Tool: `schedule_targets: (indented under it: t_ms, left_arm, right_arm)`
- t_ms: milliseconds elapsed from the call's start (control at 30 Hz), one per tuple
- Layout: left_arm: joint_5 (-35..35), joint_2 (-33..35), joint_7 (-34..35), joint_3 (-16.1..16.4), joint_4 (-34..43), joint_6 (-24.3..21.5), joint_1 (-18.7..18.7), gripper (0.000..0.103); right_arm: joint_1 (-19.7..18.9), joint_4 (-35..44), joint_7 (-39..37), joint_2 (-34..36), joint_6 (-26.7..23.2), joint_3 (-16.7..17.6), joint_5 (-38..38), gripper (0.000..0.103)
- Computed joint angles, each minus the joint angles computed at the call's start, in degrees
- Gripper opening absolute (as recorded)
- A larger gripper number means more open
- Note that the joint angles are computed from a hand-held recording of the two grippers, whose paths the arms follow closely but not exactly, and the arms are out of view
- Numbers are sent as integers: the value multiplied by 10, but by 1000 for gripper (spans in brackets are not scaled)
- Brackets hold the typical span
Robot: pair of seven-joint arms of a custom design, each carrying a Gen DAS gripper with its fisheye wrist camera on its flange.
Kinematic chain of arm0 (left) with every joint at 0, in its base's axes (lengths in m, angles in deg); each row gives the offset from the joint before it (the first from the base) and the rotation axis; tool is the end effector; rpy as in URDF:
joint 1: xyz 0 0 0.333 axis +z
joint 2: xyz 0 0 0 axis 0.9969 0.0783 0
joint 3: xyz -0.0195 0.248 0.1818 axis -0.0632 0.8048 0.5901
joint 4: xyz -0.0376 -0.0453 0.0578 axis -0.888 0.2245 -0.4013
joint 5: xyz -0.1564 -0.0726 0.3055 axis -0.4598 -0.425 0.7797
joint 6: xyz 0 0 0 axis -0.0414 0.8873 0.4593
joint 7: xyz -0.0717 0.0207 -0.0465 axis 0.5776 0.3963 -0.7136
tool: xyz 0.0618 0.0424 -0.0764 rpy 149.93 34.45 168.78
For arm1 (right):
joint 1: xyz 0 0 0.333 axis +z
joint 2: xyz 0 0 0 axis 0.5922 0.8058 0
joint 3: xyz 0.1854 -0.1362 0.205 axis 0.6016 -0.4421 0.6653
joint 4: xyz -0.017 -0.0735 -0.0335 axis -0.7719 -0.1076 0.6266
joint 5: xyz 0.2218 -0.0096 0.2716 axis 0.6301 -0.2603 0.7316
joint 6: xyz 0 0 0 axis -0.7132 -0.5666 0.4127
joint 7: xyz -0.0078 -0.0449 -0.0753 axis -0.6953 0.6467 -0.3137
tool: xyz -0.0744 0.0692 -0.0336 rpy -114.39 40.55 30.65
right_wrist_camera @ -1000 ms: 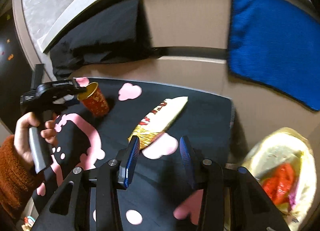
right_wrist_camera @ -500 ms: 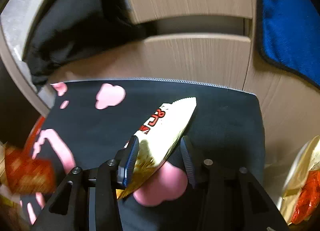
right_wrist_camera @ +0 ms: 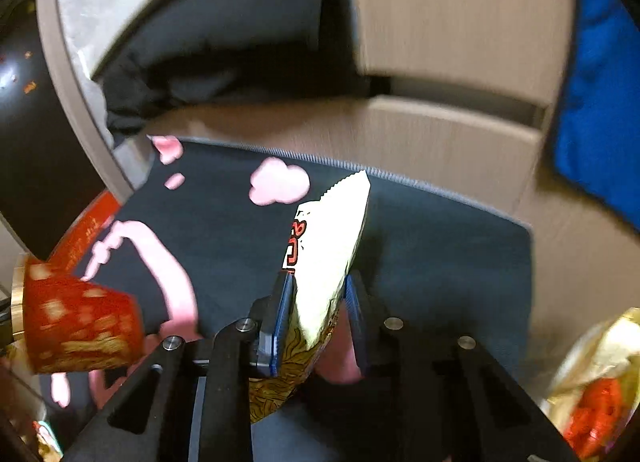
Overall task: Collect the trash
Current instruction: 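Carry the cup and wrapper over the yellow bag and open both tools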
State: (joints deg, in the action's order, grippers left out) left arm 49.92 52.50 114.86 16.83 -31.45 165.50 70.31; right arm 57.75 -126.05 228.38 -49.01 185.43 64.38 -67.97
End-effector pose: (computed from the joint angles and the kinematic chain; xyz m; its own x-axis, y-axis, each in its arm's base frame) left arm 0.5026 -0.2430 0.5747 -0.4494 -0.8280 0.3354 -0.7031 0.0962 -0.7046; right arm 0.4793 0.2832 0.5424 -0.0806 -0.9824 -0.1687 -0.6928 0.1769 -0.6991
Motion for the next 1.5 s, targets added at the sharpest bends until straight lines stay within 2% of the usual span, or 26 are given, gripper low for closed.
schedule_targets:
  t_ms: [133, 267, 433, 500, 700, 767, 1033, 1200, 1500]
  left_arm:
    - [12, -26, -7, -9, -14, 30, -15, 5]
    - [71, -45, -43, -20, -26, 74, -37, 5]
    - [140, -49, -98, -32, -24, 103, -62, 5]
    - [185, -49, -136, -42, -25, 119, -66, 5]
    - [421, -35, -336, -92, -11, 157, -48, 5]
    - [454, -28, -364, -92, -3, 158, -58, 5]
    - [495, 11, -408, -88, 36, 138, -116, 5]
    - [444, 52, -354, -92, 70, 120, -145, 5]
    - [430, 132, -341, -89, 135, 81, -187, 5]
  right_arm:
    - [-8, -52, 25, -90, -18, 19, -24, 25]
    - [-29, -94, 28, -178, -52, 54, -30, 25]
    - [-54, -136, 7, -275, -90, 93, -20, 25]
    - [-66, -149, -4, -304, -101, 106, -16, 25]
    - [-94, -216, -39, -424, -128, 122, 1, 25]
    - [-103, -236, -52, -459, -136, 125, 11, 25]
    - [-129, -309, -90, -578, -167, 122, 68, 25]
    - [-145, -345, -104, -626, -178, 123, 94, 25]
    - [-160, -400, -123, -661, -174, 107, 125, 26]
